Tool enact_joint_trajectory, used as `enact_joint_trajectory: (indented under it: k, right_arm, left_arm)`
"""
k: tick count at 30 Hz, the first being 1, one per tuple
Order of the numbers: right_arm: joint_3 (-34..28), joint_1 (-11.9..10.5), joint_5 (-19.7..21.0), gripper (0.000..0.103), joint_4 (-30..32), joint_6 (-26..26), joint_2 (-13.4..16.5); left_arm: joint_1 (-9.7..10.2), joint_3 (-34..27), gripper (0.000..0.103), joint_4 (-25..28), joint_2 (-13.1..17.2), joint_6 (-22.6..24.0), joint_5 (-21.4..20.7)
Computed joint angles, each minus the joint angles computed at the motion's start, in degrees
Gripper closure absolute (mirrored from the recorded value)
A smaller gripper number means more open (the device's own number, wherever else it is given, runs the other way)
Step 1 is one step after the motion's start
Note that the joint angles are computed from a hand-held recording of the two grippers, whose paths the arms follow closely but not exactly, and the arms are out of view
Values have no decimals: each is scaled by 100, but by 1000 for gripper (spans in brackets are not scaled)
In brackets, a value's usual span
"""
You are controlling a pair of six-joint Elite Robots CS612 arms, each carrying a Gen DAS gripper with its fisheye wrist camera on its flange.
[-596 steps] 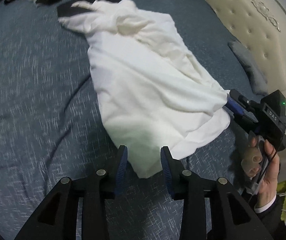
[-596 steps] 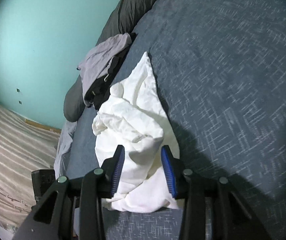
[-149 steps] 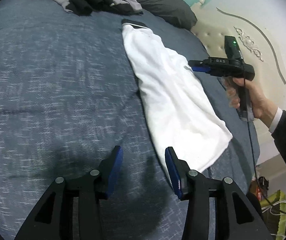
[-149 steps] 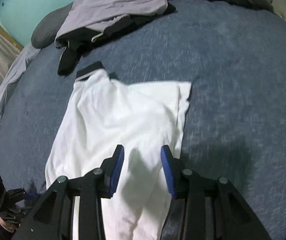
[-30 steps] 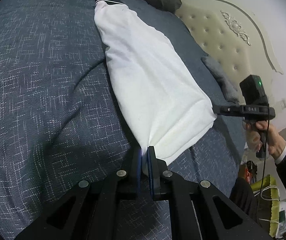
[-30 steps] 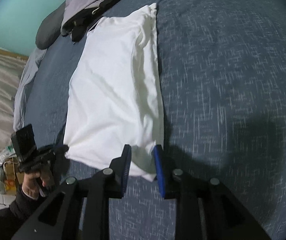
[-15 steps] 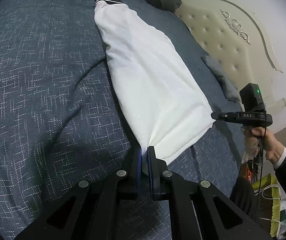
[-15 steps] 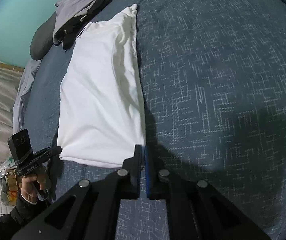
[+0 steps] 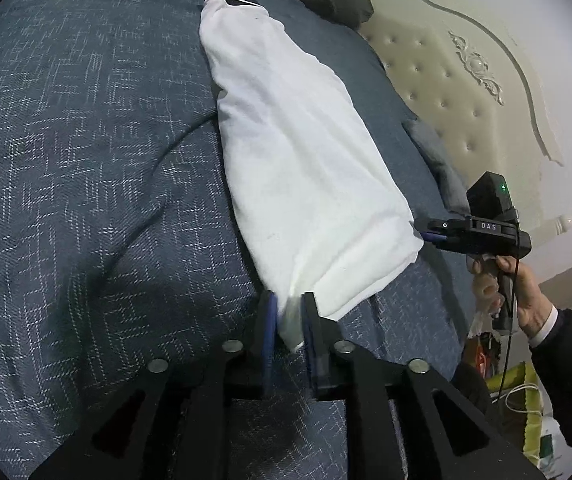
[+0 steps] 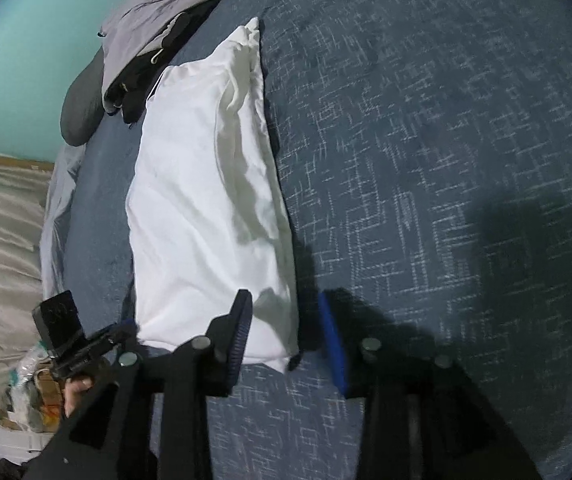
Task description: Fold clothes
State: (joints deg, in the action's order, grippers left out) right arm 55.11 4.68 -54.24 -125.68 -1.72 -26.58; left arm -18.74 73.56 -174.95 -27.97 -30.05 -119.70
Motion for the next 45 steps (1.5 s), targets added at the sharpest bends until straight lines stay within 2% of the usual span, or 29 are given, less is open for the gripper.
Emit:
enact_joint_trajectory:
  k: [1, 2, 9, 13, 15, 16, 19, 22, 25, 31, 37, 41, 42, 45]
  right_arm:
    - [-32, 4, 5, 67, 69, -39, 16]
    - [-77, 14, 12, 67, 188, -115, 41]
    - [-143, 29, 329, 67, 481, -332, 122]
    - [-161, 39, 383, 66, 558, -454, 128]
    - [-166, 49, 359, 66, 650, -627, 111]
    - [-179, 53, 335, 66, 684, -680, 111]
    - [-240, 55, 295, 66, 694, -647, 145]
    - [-291, 57, 271, 66, 543, -424, 196]
    - [-372, 85, 223, 66, 552, -446, 241]
    - [-412, 124, 318, 65, 752, -777, 236]
    - [-404, 101, 313, 65, 718, -698, 263]
    - [-439, 106, 251, 65, 760, -822, 267]
    - [-438, 104, 255, 65, 756, -851, 265]
    - [-432, 124, 255, 75, 734, -1004, 256]
  left_arm:
    - [-8, -18, 66, 30, 4, -1, 11]
    - [-14, -27, 59, 48, 4, -2, 38]
    - [-31, -165, 59, 134, 113, -239, 31]
    - [-48, -168, 61, 113, 119, -388, 67]
    - [-64, -159, 76, 148, 103, -401, 83]
    - [-74, -164, 80, 175, 99, -392, 82]
    - [-88, -204, 80, 231, 114, -441, 102]
    - [-56, -256, 78, 76, 195, -797, 67]
    - [-44, -288, 78, 53, 233, -939, 43]
    - [-70, -344, 79, 184, 224, -893, -16]
    - [-93, -400, 78, 201, 265, -1002, 94]
    - [-140, -435, 78, 259, 265, -897, 221]
    - [-139, -446, 78, 269, 270, -890, 224]
    - [-131, -464, 80, 306, 273, -880, 227]
